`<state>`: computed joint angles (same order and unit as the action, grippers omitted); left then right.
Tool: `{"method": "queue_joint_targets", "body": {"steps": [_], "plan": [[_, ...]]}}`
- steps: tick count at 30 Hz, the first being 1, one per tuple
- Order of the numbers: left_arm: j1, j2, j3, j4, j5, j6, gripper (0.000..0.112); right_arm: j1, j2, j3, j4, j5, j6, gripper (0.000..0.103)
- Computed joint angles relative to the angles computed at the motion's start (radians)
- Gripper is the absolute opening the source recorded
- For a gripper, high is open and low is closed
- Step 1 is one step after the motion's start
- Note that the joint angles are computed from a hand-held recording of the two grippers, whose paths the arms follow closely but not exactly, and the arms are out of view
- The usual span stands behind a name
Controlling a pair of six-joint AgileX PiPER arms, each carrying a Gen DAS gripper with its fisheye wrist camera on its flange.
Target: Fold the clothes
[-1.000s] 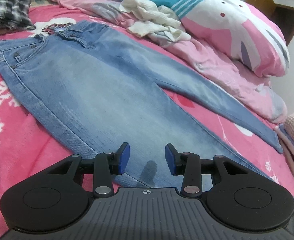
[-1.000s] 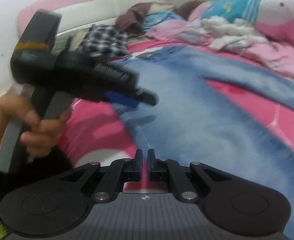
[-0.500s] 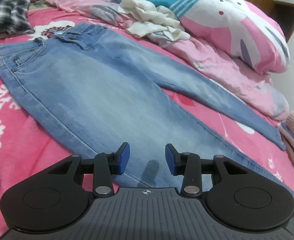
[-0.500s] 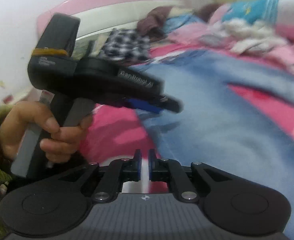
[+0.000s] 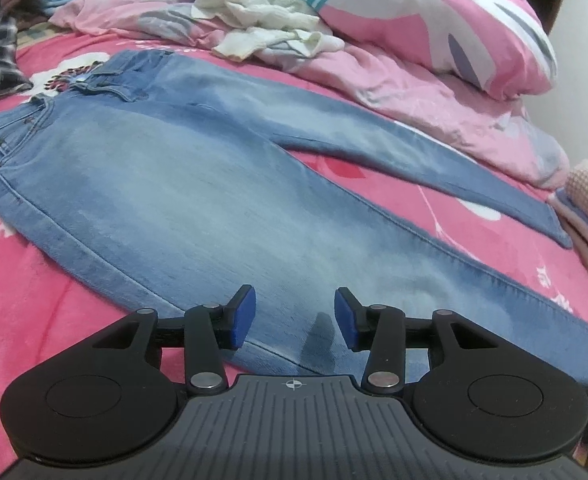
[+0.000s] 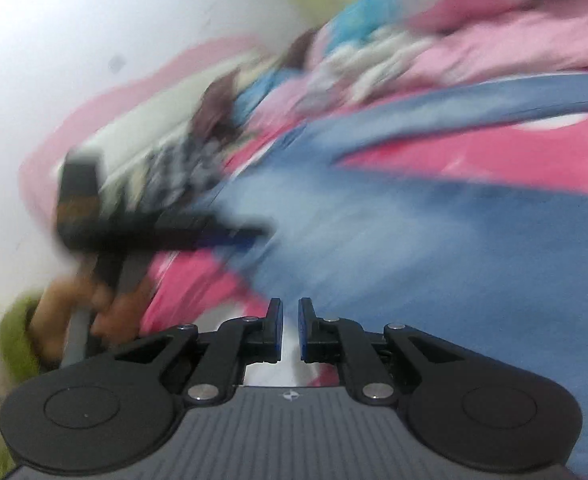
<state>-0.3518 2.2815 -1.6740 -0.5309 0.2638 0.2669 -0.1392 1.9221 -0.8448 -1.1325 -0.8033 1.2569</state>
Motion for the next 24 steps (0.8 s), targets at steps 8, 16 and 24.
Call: {"method": "queue_joint_targets", "body": {"steps": [8, 16, 24], "plan": [[-0.006, 0.004, -0.014, 0.064, 0.021, -0.058, 0.051, -0.030, -0.015, 0.236, 0.202, -0.107, -0.208, 0.010], [-0.017, 0.003, -0.020, 0.160, 0.029, -0.143, 0.053, -0.133, -0.091, 0.350, 0.467, -0.128, -0.350, 0.010], [-0.015, 0.009, -0.032, 0.152, 0.044, -0.141, 0.056, -0.512, -0.056, 0.600, 0.585, -0.361, -0.536, 0.002]]}}
